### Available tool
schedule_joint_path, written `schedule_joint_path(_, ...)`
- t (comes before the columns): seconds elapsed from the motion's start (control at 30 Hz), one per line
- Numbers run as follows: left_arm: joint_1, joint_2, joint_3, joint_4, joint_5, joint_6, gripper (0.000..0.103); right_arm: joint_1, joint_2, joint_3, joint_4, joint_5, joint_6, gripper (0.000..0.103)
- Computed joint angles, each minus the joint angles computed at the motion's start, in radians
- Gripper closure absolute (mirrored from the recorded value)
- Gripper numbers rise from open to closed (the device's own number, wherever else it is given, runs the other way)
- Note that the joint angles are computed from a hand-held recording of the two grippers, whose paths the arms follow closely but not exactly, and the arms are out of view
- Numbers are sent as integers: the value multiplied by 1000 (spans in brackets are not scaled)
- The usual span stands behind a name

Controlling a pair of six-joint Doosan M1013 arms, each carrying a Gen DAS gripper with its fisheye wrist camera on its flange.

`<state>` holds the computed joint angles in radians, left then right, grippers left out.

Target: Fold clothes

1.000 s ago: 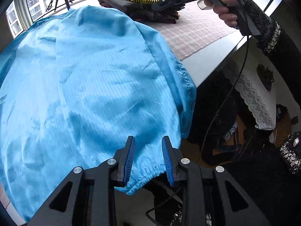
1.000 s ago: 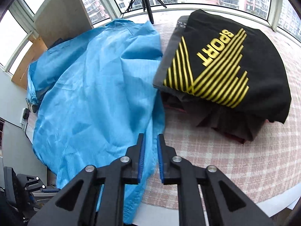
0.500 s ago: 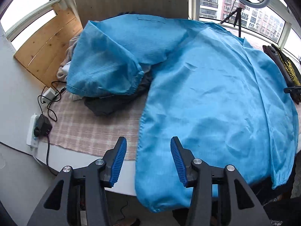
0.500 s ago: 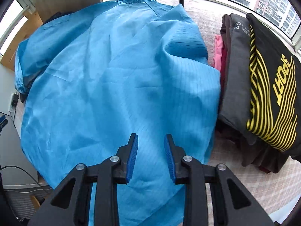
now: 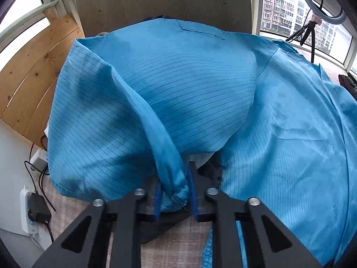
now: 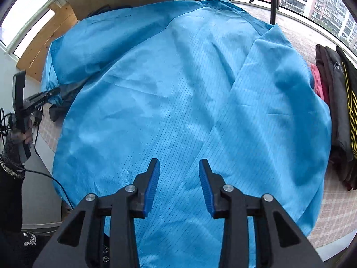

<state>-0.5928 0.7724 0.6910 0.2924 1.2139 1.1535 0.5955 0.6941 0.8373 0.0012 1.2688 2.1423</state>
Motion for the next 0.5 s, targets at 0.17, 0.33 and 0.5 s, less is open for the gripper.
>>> schedule_joint_path(0.17,32,-77,74,-61,-90,162,94,34,30,26,-59,119,42,64)
schedule_joint_path(0.33,37,-137,88,-279,-130,422,94,38,-22,131,-103,155,175,61)
schedule_joint_path(0.5,-8,-169,102,-604,-1,762,94,0,-82,204,-58,62,270,61)
